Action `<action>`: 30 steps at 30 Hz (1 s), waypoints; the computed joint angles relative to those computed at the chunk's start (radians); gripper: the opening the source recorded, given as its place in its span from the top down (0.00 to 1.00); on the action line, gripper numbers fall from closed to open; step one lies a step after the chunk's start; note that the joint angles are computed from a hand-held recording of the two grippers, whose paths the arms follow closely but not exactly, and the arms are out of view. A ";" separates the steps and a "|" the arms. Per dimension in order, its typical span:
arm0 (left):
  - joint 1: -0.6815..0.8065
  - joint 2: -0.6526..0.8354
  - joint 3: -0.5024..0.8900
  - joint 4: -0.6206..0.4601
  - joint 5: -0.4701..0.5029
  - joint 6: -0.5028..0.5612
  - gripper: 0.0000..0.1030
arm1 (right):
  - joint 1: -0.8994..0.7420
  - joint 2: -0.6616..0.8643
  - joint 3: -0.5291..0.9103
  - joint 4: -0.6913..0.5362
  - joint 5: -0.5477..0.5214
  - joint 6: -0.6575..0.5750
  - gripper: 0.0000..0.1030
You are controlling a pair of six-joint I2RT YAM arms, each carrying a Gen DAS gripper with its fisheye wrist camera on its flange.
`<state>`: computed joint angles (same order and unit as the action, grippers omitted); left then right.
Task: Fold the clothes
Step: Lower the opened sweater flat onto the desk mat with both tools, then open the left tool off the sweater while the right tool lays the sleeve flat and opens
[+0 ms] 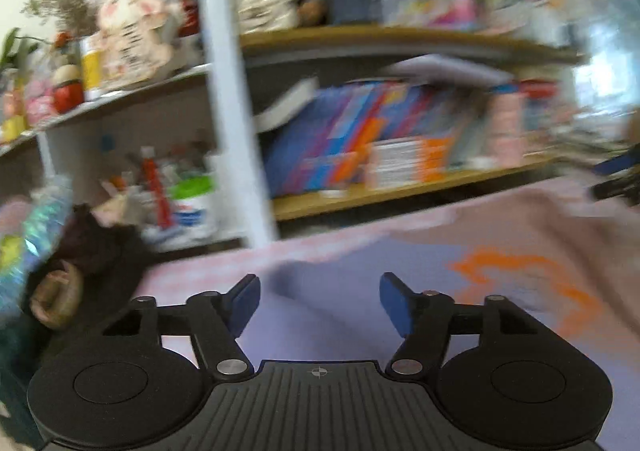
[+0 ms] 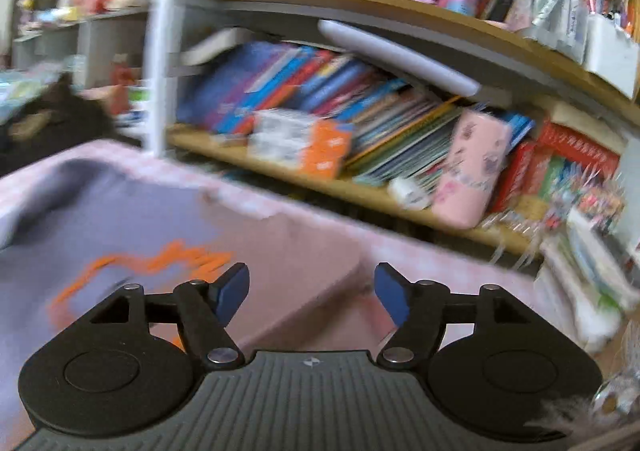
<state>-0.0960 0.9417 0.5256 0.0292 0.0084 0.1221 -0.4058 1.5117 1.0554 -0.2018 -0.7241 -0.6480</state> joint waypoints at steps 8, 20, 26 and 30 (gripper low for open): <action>-0.452 -0.246 -0.269 0.031 -0.227 -0.265 0.32 | -0.147 -0.414 -0.357 -0.290 -0.152 -0.309 0.37; -0.408 -0.218 -0.236 -0.140 -0.158 -0.371 0.22 | -0.201 -0.582 -0.583 -0.232 -0.060 -0.263 0.67; -0.499 -0.169 -0.228 -0.145 -0.251 -0.379 0.15 | -0.253 -0.493 -0.535 -0.200 -0.098 -0.233 0.92; -0.517 -0.157 -0.220 -0.154 -0.264 -0.365 0.12 | -0.298 -0.438 -0.471 -0.057 -0.083 -0.132 0.92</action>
